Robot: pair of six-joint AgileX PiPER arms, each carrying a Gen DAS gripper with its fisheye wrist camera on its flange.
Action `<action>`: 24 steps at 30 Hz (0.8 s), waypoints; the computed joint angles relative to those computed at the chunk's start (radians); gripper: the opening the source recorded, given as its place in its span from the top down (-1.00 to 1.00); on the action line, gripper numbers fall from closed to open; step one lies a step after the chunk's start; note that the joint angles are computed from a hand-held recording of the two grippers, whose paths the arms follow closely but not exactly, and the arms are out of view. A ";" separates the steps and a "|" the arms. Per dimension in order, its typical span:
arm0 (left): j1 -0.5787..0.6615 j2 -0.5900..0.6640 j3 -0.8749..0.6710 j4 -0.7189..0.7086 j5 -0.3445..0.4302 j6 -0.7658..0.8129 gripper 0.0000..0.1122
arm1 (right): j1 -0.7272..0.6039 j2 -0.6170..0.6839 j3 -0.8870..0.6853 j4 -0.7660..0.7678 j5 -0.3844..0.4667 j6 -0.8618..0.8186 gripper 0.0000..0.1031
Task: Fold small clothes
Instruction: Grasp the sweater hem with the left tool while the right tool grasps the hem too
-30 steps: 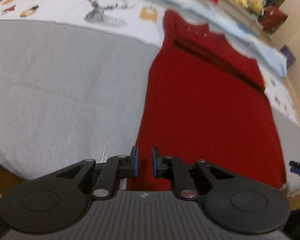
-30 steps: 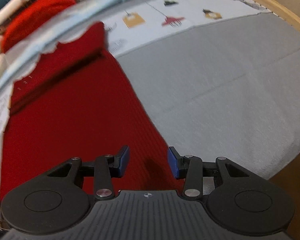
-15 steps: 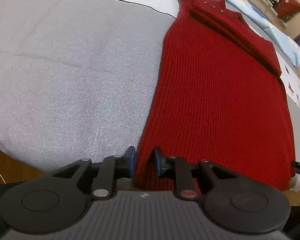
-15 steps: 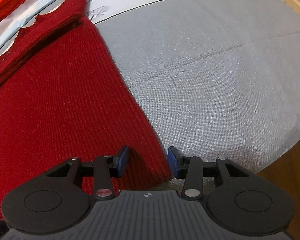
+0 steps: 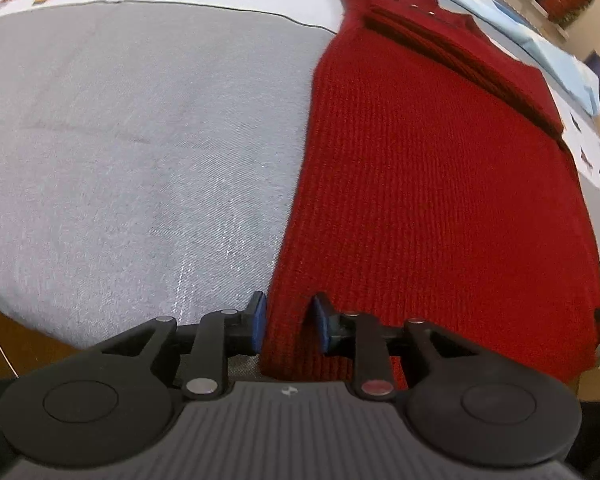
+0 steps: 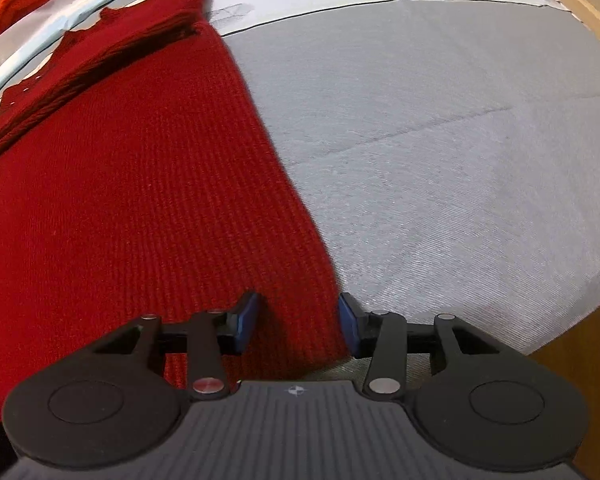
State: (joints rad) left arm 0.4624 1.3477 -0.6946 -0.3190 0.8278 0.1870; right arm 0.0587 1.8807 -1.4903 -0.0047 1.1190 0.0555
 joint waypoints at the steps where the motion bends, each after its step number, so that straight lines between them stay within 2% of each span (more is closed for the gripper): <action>1: -0.002 0.000 0.001 -0.001 -0.003 0.005 0.49 | 0.003 -0.003 0.004 0.001 -0.003 -0.005 0.31; 3: 0.004 0.002 0.003 -0.009 -0.005 0.021 0.53 | -0.003 -0.012 0.011 0.028 -0.006 -0.031 0.52; 4: 0.007 -0.001 0.004 -0.017 -0.003 0.036 0.60 | -0.007 -0.015 0.014 0.044 -0.007 -0.042 0.56; 5: 0.014 -0.001 0.002 -0.033 0.005 0.059 0.73 | -0.008 -0.019 0.018 0.053 -0.009 -0.048 0.57; 8: -0.002 -0.019 0.001 -0.017 0.009 0.057 0.76 | 0.000 -0.031 0.032 0.047 -0.021 -0.047 0.57; 12: 0.004 -0.010 0.002 -0.024 0.012 0.062 0.72 | 0.018 -0.019 0.028 0.018 -0.032 -0.014 0.33; 16: -0.024 0.002 0.000 -0.005 -0.009 0.051 0.71 | 0.030 -0.009 0.025 0.006 -0.026 -0.036 0.27; 17: -0.025 0.001 0.000 -0.003 -0.010 0.051 0.72 | 0.030 0.000 0.018 0.008 -0.027 -0.041 0.29; 20: -0.004 -0.032 0.000 -0.009 -0.017 0.054 0.87 | 0.021 0.006 0.007 0.043 -0.023 -0.062 0.59; 24: 0.046 -0.101 0.000 -0.079 -0.015 0.114 0.87 | 0.021 -0.040 0.031 0.055 -0.084 -0.077 0.62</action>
State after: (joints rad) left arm 0.5087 1.2463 -0.6945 -0.3978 0.8126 0.3011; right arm 0.0798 1.8406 -1.4597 0.0502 1.0346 -0.0219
